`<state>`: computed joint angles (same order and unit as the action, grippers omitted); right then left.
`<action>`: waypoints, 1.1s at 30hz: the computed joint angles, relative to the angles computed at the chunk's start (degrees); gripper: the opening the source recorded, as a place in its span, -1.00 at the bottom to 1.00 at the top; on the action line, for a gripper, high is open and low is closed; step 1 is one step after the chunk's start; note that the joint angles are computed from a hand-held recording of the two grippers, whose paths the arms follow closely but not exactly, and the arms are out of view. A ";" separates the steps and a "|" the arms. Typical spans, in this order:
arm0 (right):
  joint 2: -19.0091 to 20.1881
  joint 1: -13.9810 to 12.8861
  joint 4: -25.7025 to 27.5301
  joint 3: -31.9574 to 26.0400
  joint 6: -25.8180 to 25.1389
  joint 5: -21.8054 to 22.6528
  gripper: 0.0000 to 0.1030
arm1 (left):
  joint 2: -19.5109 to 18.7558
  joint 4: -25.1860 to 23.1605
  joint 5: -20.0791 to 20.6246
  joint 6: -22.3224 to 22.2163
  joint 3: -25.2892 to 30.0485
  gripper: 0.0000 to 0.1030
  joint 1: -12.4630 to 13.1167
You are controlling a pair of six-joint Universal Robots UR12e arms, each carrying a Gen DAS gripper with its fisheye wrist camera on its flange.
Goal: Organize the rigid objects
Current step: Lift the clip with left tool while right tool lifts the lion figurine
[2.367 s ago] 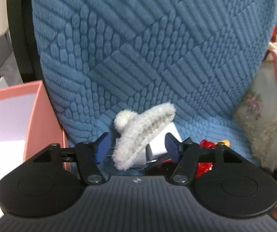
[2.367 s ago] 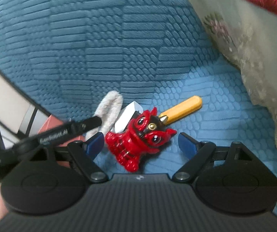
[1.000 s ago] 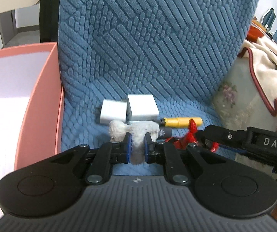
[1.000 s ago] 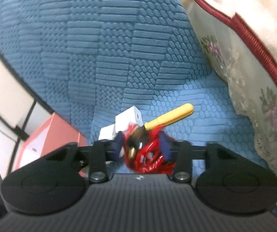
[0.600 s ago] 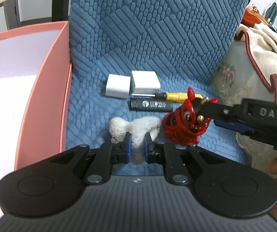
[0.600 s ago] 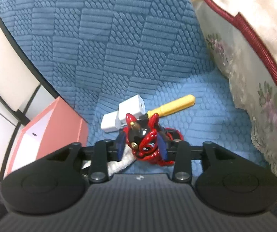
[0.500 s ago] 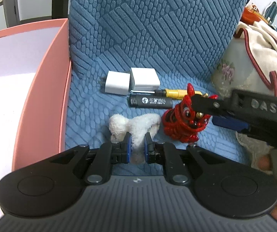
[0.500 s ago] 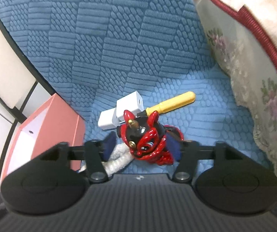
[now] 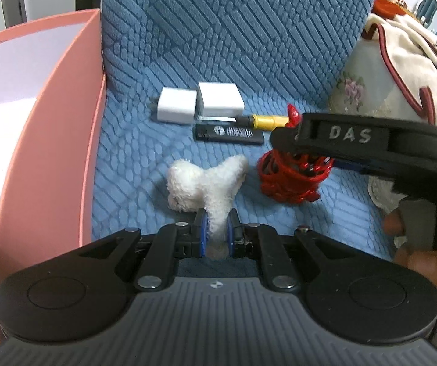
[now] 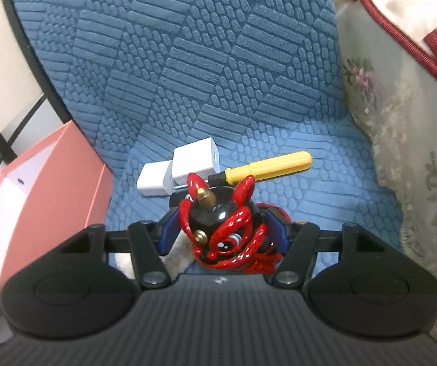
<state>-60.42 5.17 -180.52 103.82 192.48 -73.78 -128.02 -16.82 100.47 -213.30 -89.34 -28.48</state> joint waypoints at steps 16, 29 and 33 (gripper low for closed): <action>-6.96 -0.20 4.76 7.25 4.48 -5.28 0.24 | 2.15 -2.16 -2.52 -0.95 -3.25 -0.68 -2.02; -6.33 -0.66 8.34 6.40 6.78 -4.82 0.20 | 0.69 -5.15 3.11 1.56 -0.25 0.24 -2.04; -6.29 -0.65 8.33 6.16 7.24 -5.14 0.18 | -0.41 -5.22 4.20 1.77 0.87 0.24 -2.08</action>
